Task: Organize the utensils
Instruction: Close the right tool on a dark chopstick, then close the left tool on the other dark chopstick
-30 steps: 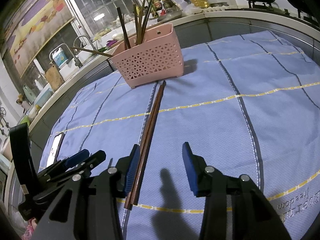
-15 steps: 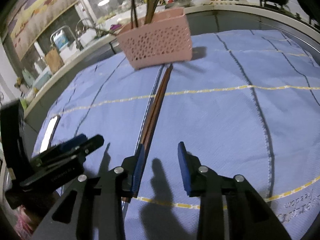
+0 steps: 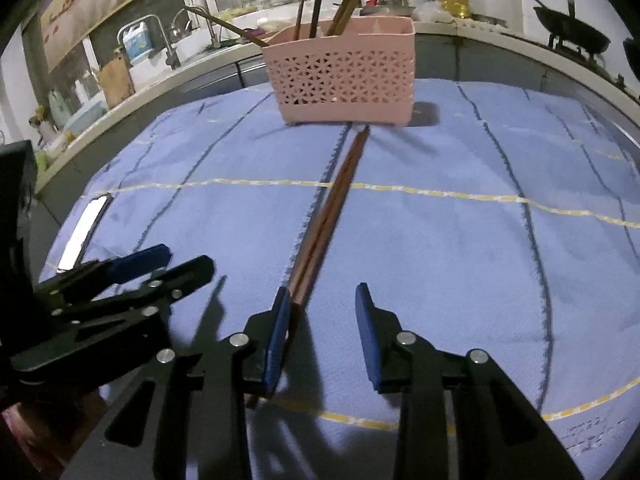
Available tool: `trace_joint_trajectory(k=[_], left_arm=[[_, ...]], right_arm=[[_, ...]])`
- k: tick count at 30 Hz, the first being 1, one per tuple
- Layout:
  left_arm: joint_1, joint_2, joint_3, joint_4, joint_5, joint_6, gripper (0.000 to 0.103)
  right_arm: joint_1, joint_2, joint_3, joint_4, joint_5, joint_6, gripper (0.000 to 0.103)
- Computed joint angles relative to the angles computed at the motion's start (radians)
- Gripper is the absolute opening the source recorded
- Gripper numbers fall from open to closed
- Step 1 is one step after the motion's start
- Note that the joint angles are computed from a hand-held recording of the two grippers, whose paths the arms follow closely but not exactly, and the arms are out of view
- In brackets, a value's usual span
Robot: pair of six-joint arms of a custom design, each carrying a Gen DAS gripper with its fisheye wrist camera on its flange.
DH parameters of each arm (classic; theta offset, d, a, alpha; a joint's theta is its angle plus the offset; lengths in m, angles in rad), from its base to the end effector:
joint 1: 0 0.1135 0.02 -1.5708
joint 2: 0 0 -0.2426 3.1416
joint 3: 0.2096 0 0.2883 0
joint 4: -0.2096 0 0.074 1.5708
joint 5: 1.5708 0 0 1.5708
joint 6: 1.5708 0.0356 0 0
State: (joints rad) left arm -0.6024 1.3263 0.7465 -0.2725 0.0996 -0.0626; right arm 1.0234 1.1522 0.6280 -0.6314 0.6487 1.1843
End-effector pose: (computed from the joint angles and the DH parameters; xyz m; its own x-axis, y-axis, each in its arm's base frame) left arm 0.2469 -0.1741 0.1622 -0.6577 0.3768 -0.6523 0.5777 0.8079 -0.1159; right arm 0.1416 0.1910 0.1523 -0.6923 0.2824 -0.6641 0.2325 0.9585 0.1652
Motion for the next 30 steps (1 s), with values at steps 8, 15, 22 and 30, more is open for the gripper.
trace_joint_trajectory(k=[8, 15, 22, 30], left_arm=[[-0.002, -0.006, -0.003, -0.002, -0.008, -0.004, 0.055], [0.005, 0.000, 0.024, -0.017, 0.027, 0.011, 0.055], [-0.059, 0.064, 0.103, -0.041, 0.053, 0.023, 0.061], [-0.176, 0.160, 0.130, 0.009, -0.088, 0.038, 0.055]], right_arm=[[-0.004, 0.132, 0.081, 0.003, 0.010, -0.082, 0.033], [0.017, 0.091, 0.042, -0.060, 0.058, -0.021, 0.006], [0.085, -0.044, -0.043, -0.176, 0.059, 0.163, 0.006], [0.147, -0.105, -0.083, -0.179, 0.058, 0.227, 0.006]])
